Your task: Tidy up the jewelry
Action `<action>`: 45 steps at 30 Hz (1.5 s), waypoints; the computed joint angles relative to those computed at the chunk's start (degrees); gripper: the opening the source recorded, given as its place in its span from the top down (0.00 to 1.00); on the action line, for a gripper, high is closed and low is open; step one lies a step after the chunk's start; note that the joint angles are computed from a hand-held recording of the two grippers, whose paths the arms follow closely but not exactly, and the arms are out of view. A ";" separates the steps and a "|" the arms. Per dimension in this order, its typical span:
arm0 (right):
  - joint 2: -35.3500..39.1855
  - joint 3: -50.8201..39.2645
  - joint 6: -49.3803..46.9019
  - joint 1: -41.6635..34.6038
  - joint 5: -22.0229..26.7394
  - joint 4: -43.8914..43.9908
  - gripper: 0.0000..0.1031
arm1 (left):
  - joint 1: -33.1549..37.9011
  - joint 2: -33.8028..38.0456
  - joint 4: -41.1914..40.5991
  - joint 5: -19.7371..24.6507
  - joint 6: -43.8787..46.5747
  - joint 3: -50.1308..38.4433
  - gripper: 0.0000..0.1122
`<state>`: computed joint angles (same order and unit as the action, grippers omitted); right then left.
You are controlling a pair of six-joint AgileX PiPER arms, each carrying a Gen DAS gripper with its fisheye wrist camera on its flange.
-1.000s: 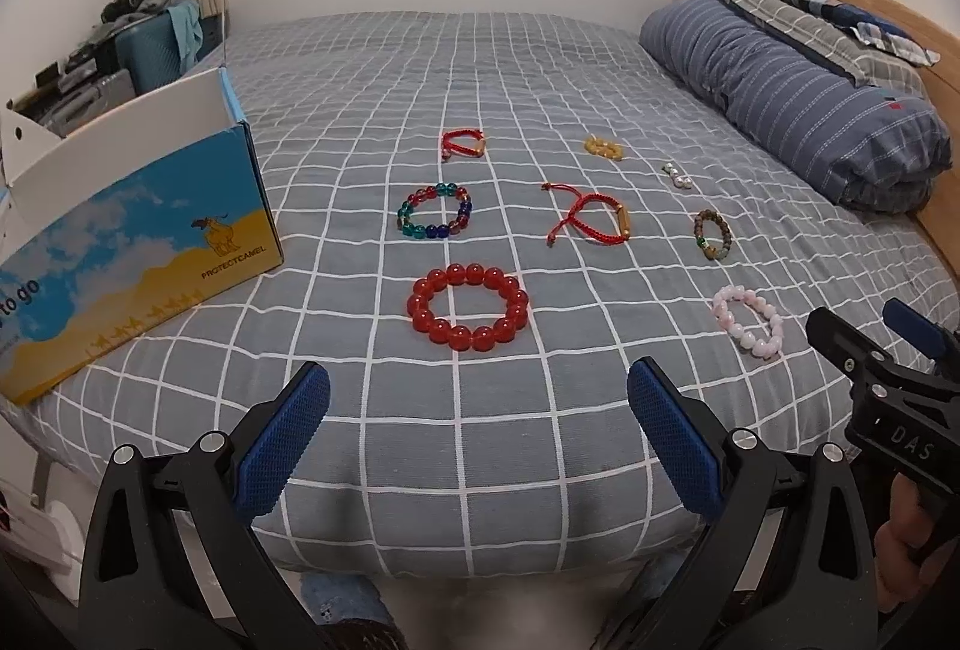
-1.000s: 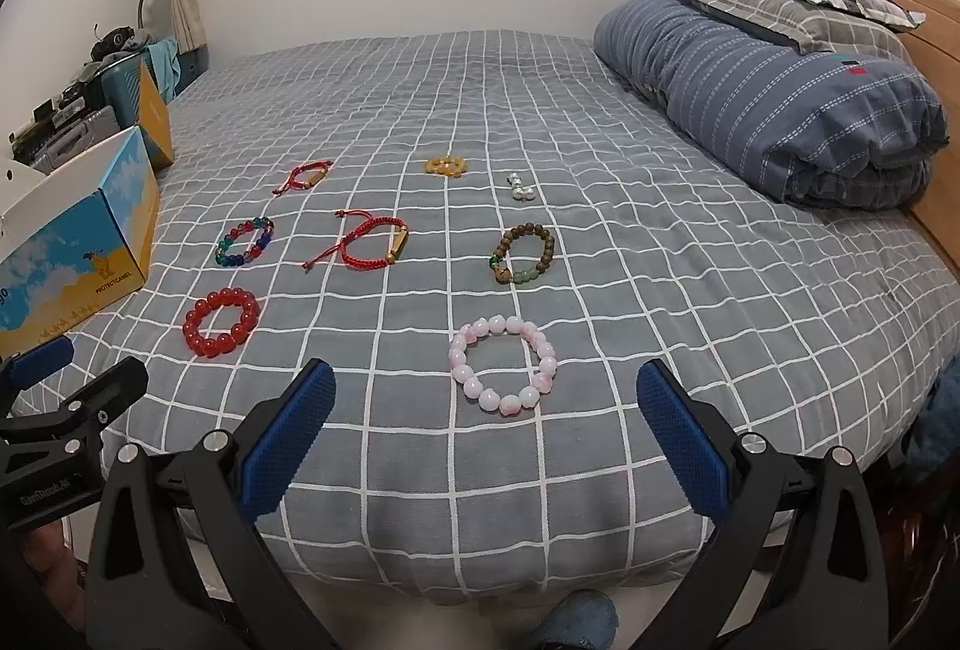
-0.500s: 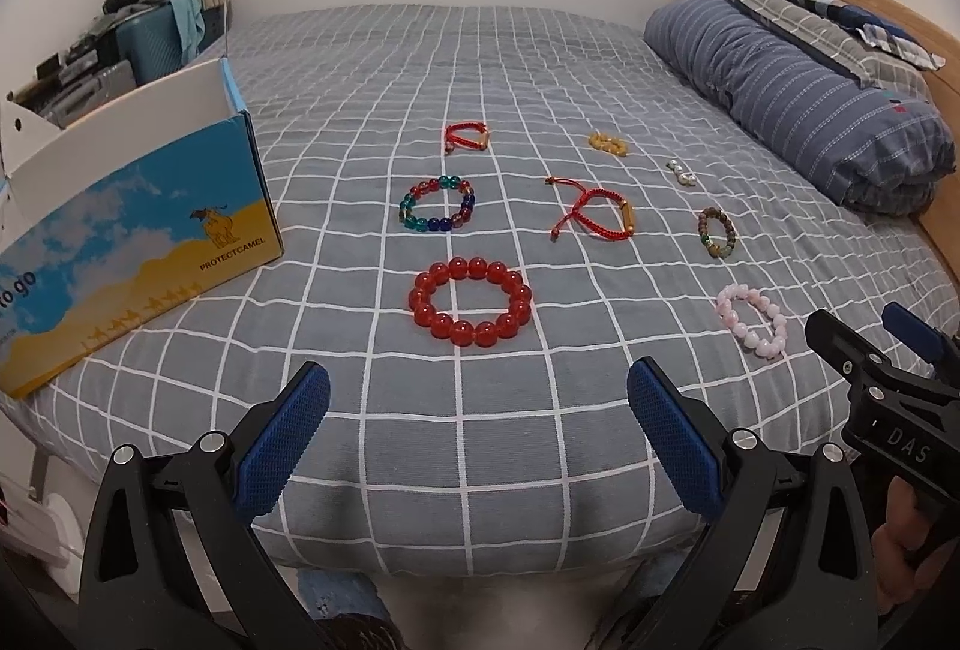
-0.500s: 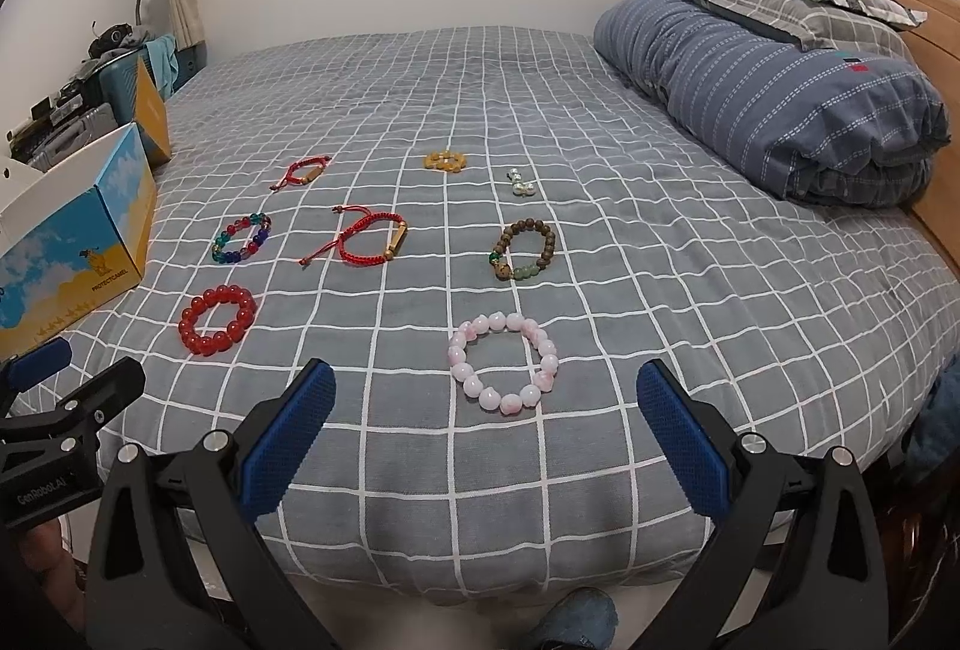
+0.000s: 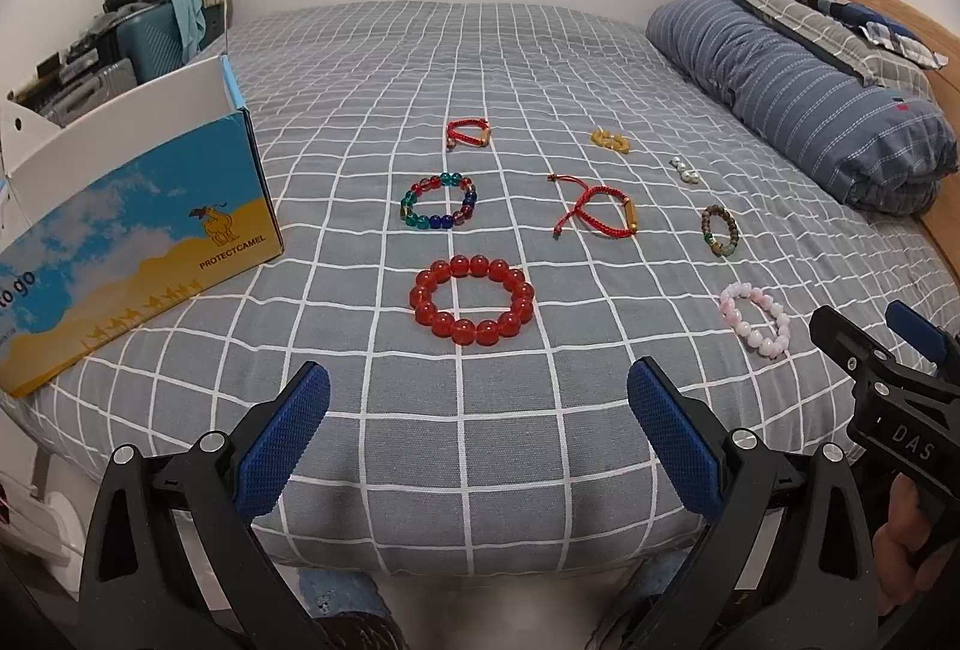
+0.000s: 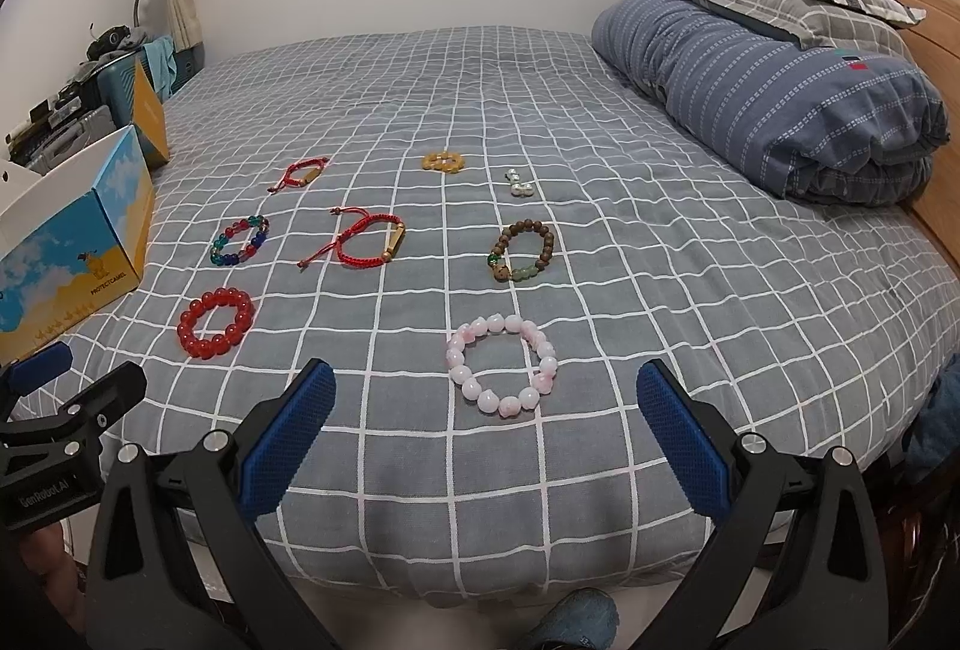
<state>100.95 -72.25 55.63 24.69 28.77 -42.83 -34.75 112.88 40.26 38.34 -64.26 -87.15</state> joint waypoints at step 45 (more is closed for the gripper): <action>0.37 -1.87 -3.25 -0.87 0.93 3.23 0.06 | -0.23 -0.60 -0.83 1.73 1.05 -1.15 0.13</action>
